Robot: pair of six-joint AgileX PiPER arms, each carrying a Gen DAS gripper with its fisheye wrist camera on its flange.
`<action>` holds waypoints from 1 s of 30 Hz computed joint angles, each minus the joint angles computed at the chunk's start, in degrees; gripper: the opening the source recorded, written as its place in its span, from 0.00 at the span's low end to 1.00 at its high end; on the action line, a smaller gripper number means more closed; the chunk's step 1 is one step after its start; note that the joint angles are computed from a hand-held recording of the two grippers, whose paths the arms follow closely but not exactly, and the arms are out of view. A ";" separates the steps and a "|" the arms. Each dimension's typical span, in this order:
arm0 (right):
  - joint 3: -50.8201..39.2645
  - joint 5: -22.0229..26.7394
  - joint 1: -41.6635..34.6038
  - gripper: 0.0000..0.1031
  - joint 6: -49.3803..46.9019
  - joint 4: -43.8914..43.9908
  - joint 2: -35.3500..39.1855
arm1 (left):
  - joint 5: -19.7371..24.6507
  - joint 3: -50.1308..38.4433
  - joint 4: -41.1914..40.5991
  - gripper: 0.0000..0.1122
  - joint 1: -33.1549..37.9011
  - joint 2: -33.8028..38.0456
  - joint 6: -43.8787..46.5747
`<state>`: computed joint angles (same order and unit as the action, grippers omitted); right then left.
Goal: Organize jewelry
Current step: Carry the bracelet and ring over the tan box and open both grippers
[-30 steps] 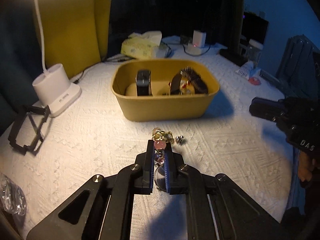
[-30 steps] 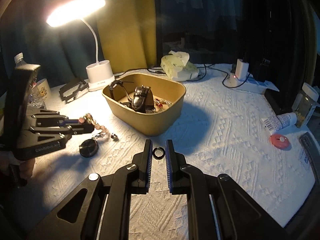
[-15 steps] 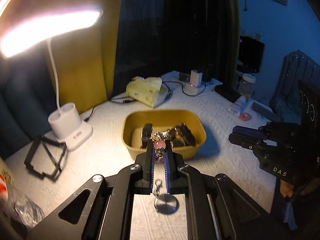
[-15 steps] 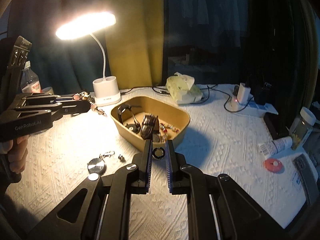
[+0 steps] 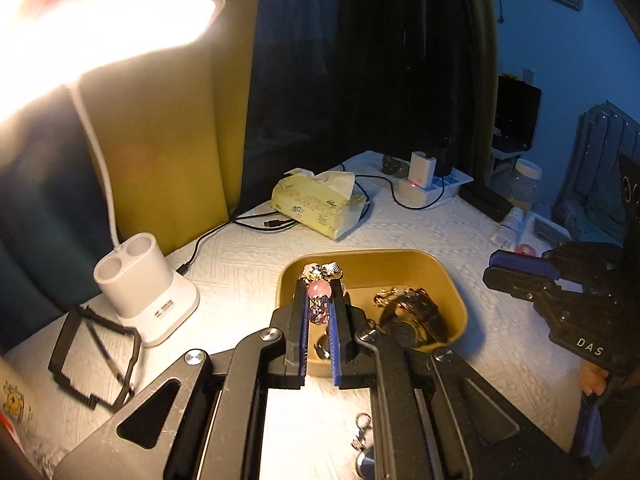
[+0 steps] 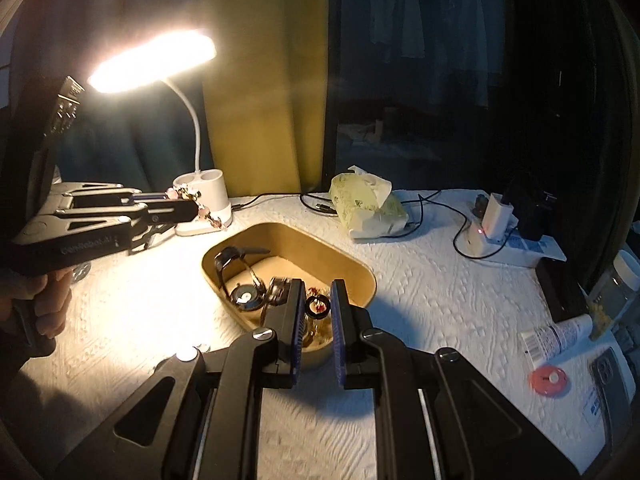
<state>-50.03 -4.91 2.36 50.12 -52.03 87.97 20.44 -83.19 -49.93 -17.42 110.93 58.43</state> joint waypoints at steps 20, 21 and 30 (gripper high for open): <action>-15.02 -2.39 -0.71 0.11 23.53 -22.32 13.85 | 11.57 -23.85 12.24 0.09 0.81 17.15 -16.91; -15.98 -2.36 -0.65 0.11 26.49 -25.36 14.58 | 11.65 -23.88 12.25 0.09 0.94 17.19 -17.08; -21.75 -3.73 0.18 0.12 42.42 -40.46 18.68 | 10.77 -19.71 5.10 0.50 2.77 14.49 -10.94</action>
<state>-71.79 -8.63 2.54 92.55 -92.49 106.65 31.22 -102.90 -44.83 -14.65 125.41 47.49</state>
